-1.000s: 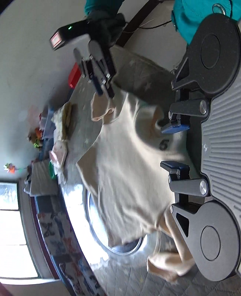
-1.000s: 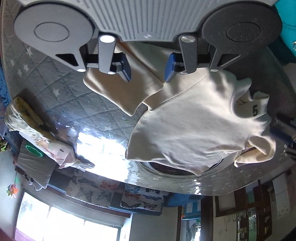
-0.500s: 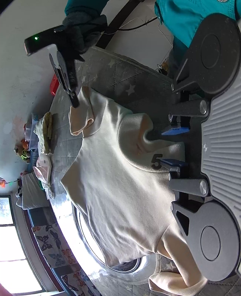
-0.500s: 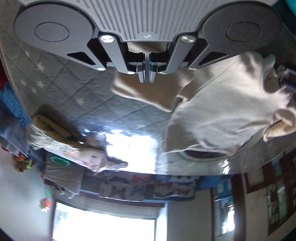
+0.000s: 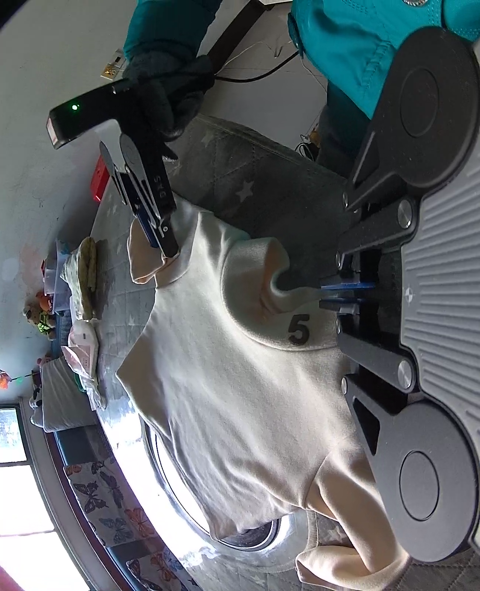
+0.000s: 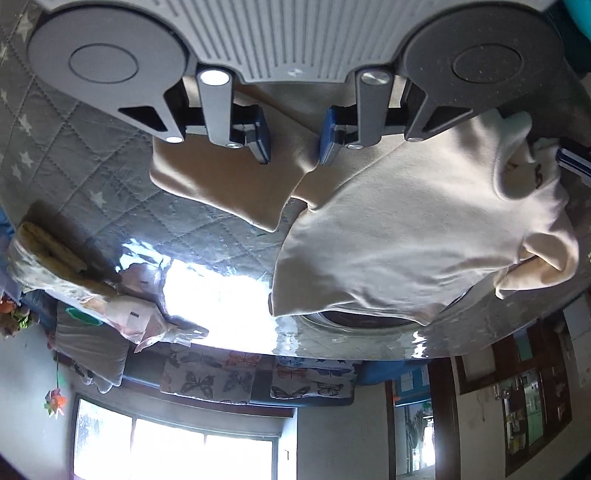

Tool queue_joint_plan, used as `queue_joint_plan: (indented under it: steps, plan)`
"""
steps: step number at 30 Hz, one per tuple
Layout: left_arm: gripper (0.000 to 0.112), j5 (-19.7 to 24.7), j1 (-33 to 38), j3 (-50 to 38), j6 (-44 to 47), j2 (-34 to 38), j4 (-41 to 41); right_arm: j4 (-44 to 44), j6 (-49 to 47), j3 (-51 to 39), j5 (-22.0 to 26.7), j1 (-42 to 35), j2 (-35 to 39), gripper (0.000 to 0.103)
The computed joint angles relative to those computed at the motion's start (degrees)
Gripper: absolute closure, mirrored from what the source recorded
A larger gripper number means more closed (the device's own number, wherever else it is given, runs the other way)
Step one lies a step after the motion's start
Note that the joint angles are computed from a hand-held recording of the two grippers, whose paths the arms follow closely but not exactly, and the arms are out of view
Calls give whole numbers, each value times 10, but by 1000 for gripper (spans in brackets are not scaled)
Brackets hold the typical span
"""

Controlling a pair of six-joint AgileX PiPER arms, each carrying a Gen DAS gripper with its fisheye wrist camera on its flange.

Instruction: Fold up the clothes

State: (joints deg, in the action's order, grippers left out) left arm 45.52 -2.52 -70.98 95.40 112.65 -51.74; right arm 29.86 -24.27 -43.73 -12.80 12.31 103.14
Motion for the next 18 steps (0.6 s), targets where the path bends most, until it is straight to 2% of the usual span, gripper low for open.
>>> queue_joint_plan:
  steps: [2, 4, 7, 10, 14, 15, 16, 18]
  plan:
    - [105, -6, -3, 5, 9, -6, -19, 28, -21, 8, -25, 7, -3, 97]
    - [104, -14, -9, 5, 14, -7, -35, 80, -66, 19, -53, 13, -14, 99]
    - [101, -34, -26, 3, 27, -3, -47, 117, -83, 41, -86, 1, -41, 99]
    - [88, -46, -42, 6, 54, 1, -64, 115, -81, 55, -71, -24, -67, 98]
    - [87, -33, -57, -4, 57, 11, -64, 42, -21, 66, -51, -27, -75, 91]
    - [83, -31, -60, -6, 55, 13, -61, 32, -14, 66, -49, -24, -72, 88]
    - [81, -31, -65, -7, 54, 14, -59, 12, 6, 66, -50, -23, -68, 77]
    - [81, -34, -73, -9, 49, 17, -57, 0, 21, 64, -52, -20, -60, 69]
